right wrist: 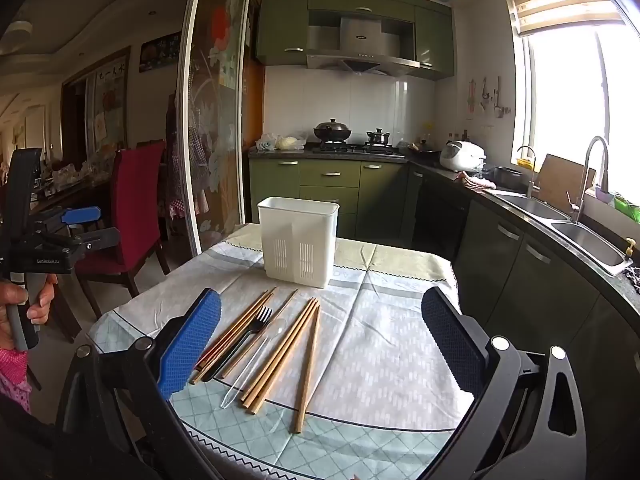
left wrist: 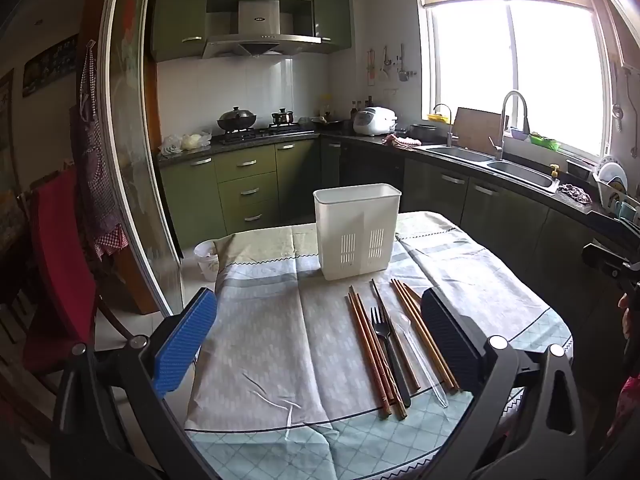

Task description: Organize utensils

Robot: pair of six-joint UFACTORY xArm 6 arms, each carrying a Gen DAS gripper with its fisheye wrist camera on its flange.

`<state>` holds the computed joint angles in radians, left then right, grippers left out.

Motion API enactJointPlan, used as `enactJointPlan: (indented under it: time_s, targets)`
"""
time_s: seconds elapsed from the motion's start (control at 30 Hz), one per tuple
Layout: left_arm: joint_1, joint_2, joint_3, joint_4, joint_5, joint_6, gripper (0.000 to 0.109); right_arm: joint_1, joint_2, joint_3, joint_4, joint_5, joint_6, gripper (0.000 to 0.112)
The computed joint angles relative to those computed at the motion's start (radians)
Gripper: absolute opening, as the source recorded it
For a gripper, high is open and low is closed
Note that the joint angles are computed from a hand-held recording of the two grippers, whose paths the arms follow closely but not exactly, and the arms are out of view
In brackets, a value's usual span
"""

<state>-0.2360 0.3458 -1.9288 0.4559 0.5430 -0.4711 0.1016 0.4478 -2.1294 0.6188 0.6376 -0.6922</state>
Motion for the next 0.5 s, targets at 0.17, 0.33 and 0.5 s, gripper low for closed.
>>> enactJointPlan:
  time_s: [0.17, 0.33, 0.5]
  targets:
    - [-0.002, 0.005, -0.007, 0.000, 0.007, 0.004, 0.097, -0.002, 0.012, -0.025, -0.037, 0.030, 0.032, 0.099]
    - [-0.001, 0.007, -0.006, -0.006, 0.006, 0.008, 0.097, -0.001, 0.007, -0.015, -0.034, 0.021, 0.029, 0.099]
    - [0.000, 0.010, -0.009, -0.013, 0.011, 0.011, 0.097, 0.001, 0.023, -0.040, -0.061, 0.027, 0.057, 0.099]
